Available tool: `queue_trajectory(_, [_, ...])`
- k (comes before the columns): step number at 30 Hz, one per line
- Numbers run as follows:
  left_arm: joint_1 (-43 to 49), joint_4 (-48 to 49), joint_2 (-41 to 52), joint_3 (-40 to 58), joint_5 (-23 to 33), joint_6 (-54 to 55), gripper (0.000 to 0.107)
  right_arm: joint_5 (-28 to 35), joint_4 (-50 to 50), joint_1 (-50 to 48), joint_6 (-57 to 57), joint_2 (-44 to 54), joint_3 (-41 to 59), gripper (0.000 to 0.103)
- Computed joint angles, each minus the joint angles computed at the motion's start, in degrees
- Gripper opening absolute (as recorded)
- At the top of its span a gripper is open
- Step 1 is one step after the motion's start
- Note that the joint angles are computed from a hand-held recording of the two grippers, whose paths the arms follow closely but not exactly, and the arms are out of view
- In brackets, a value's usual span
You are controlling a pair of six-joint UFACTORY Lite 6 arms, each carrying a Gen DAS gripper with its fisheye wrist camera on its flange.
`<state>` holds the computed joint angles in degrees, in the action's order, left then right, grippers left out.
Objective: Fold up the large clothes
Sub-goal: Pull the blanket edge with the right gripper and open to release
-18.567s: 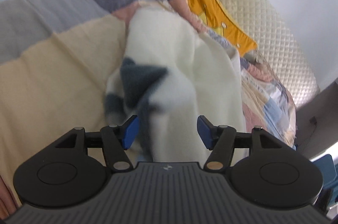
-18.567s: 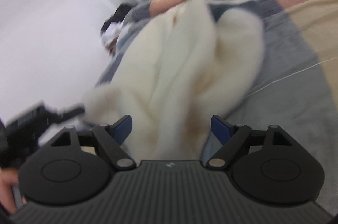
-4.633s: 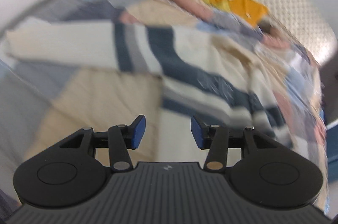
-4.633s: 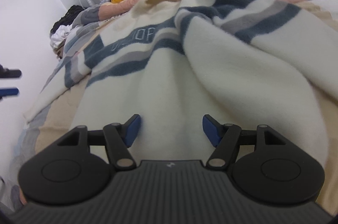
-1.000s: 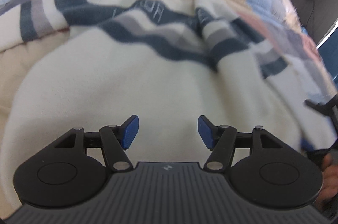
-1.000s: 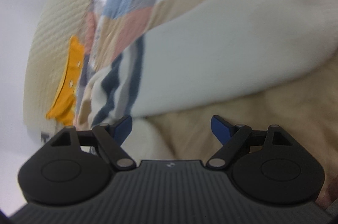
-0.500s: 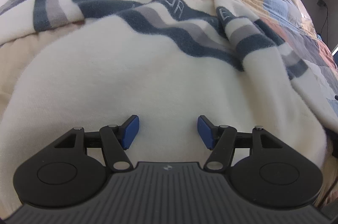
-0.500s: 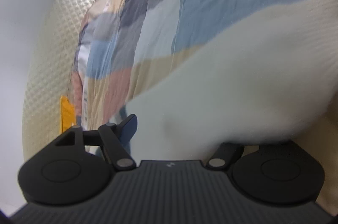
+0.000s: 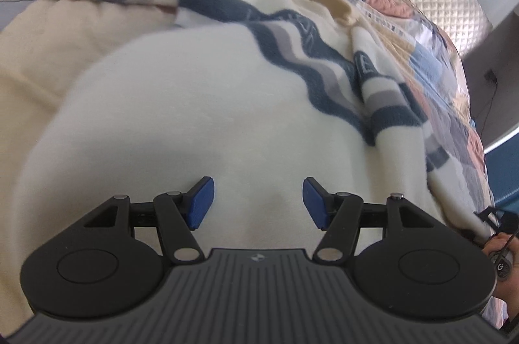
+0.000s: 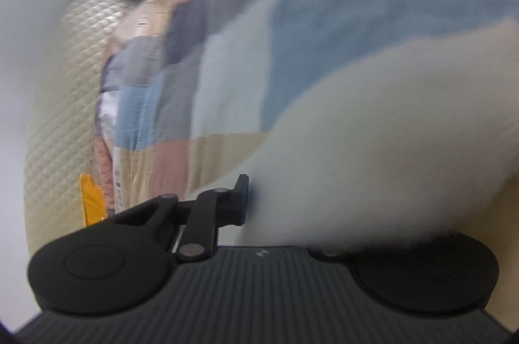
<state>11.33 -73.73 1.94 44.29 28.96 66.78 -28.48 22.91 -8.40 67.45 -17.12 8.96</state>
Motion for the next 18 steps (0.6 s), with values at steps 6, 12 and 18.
queue_trajectory(6, [3.05, 0.96, -1.29, -0.65, 1.15, -1.16, 0.066, 0.83, -7.97, -5.74, 1.56, -1.04, 0.39, 0.017])
queue_trajectory(12, [7.05, 0.96, 4.25, 3.05, 6.27, -4.10, 0.066, 1.07, -8.64, -8.62, -7.71, -6.39, 1.50, 0.015])
queue_trajectory(18, [6.61, 1.74, 3.06, 2.62, 5.52, -5.33, 0.066, 2.24, -12.71, -12.38, -14.18, -5.99, 5.34, 0.014])
